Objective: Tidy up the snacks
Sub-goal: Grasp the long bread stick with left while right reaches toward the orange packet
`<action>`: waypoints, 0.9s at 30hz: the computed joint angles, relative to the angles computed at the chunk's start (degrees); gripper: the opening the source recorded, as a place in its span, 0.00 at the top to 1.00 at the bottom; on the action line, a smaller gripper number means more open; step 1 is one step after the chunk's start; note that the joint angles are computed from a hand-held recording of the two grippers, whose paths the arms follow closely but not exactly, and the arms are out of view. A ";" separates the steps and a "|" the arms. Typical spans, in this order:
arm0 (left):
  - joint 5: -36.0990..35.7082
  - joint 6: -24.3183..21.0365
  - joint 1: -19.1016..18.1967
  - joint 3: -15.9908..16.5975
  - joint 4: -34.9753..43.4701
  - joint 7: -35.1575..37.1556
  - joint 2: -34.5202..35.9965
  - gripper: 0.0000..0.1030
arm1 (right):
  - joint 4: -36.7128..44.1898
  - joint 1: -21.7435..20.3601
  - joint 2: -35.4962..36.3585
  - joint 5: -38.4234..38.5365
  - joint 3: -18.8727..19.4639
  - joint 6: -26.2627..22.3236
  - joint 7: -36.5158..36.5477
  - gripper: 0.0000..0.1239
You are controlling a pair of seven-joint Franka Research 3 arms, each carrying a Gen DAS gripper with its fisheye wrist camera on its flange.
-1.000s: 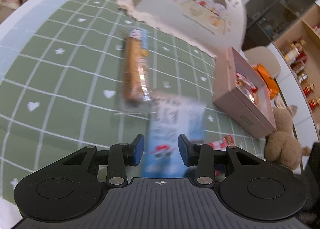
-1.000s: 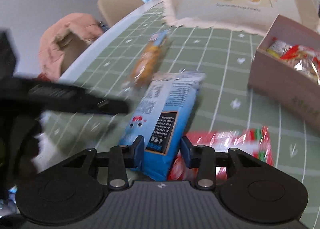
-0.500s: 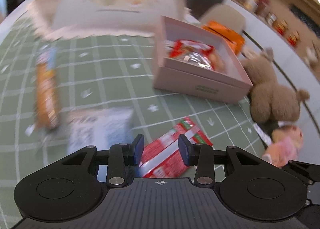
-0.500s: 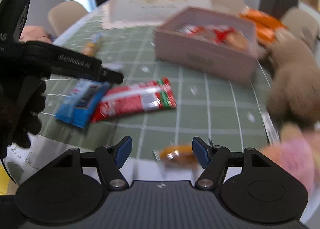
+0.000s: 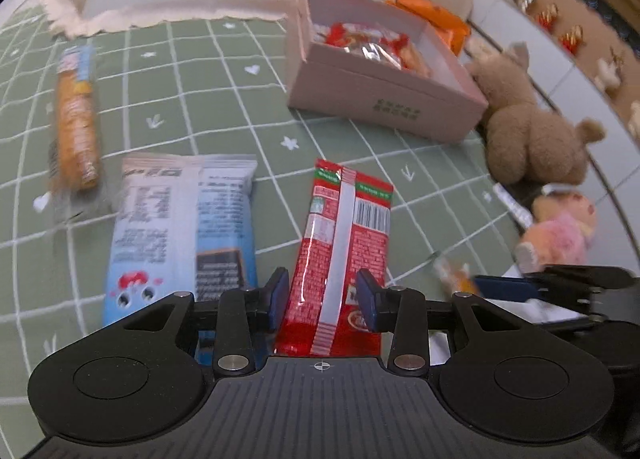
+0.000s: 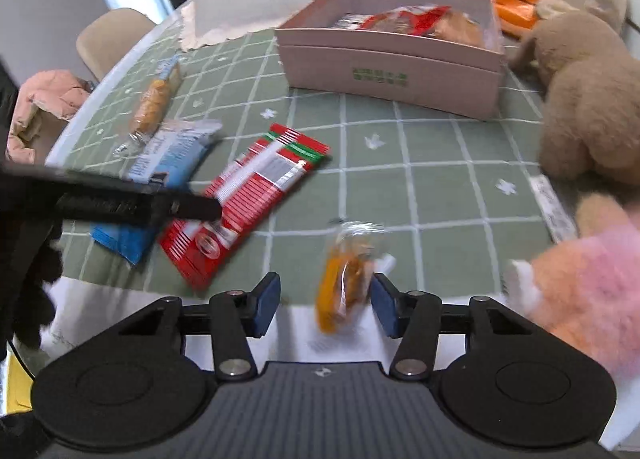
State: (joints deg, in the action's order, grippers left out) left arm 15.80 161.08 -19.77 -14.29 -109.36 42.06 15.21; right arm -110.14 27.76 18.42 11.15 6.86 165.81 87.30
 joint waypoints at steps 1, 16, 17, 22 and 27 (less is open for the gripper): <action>3.09 2.26 -1.34 2.06 -1.73 -4.00 -1.62 0.60 | 1.03 0.10 0.86 -0.12 0.22 0.11 -0.40 0.59; 28.51 -16.89 0.27 8.62 9.53 -33.16 2.67 0.59 | 4.32 4.04 2.45 -4.99 -2.16 -1.73 0.07 0.50; 28.46 -17.06 0.58 8.15 9.51 -31.90 2.70 0.60 | 3.07 3.90 1.55 -5.38 -2.40 -0.93 0.41 0.48; 25.68 -14.26 1.98 6.02 5.58 -27.49 0.39 0.66 | -2.33 3.99 -2.36 -8.88 -4.18 2.54 2.07 0.45; 20.49 -12.11 2.91 3.37 -2.46 -20.82 -5.81 0.66 | -4.93 4.27 -4.21 -14.08 -5.60 3.83 5.55 0.45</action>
State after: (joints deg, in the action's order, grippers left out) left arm 36.29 148.97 -16.86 -10.92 -111.83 21.24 9.40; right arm -115.08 32.03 14.21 -2.93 1.25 169.65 92.86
